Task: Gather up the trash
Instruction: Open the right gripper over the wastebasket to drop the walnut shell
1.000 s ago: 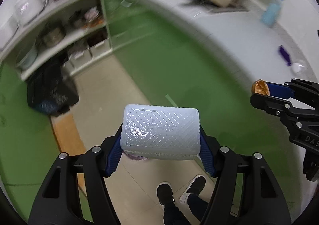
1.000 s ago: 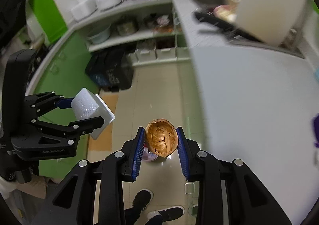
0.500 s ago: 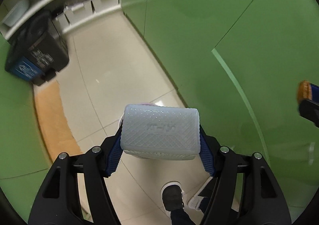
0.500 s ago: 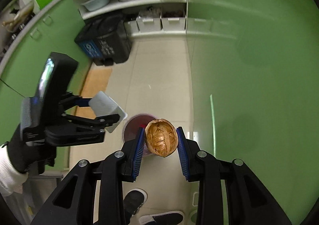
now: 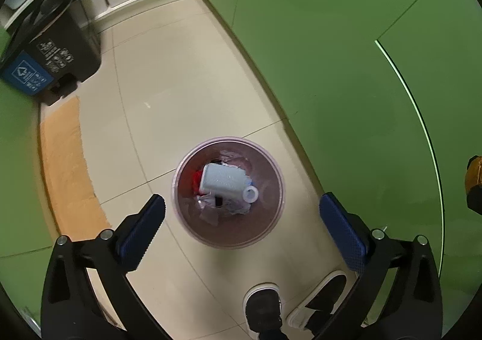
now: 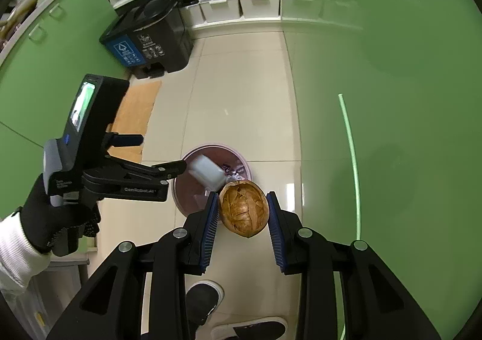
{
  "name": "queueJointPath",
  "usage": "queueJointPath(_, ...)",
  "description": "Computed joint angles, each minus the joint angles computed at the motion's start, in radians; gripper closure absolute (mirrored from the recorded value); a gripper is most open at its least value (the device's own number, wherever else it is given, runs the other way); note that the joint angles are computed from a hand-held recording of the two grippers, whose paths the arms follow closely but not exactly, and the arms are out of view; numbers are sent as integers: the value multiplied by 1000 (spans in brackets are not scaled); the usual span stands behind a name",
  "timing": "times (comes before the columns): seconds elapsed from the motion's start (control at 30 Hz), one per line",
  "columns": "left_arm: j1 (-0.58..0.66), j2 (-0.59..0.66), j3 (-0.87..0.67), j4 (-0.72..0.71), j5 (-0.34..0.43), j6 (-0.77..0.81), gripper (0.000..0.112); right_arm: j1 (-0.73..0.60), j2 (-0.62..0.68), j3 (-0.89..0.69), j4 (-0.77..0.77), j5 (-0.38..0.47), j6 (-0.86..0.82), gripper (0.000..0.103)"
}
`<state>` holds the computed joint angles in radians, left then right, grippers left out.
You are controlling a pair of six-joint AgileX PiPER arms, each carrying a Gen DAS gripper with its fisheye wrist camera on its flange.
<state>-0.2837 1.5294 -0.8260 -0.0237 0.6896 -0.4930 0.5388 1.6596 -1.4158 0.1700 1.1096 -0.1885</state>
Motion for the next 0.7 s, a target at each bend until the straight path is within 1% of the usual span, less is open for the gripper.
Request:
queueJointPath(0.17, 26, -117, 7, 43, 111, -47, 12, 31, 20, -23, 15, -1, 0, 72)
queueJointPath(0.2, 39, -132, 10, 46, 124, -41, 12, 37, 20, -17, 19, -6, -4, 72)
queueJointPath(0.23, 45, -163, 14, 54, 153, -46, 12, 48, 26, -17, 19, -13, -1, 72)
queueJointPath(0.33, 59, -236, 27, 66, 213, -58, 12, 85, 71, -23, 27, -42, -2, 72)
queueJointPath(0.47, 99, -325, 54, 59, 266, -40, 12, 131, 149, -33, 39, -92, -11, 72)
queueJointPath(0.7, 178, -467, 135, 54, 315, -23, 12, 193, 280, -67, 51, -164, -33, 71)
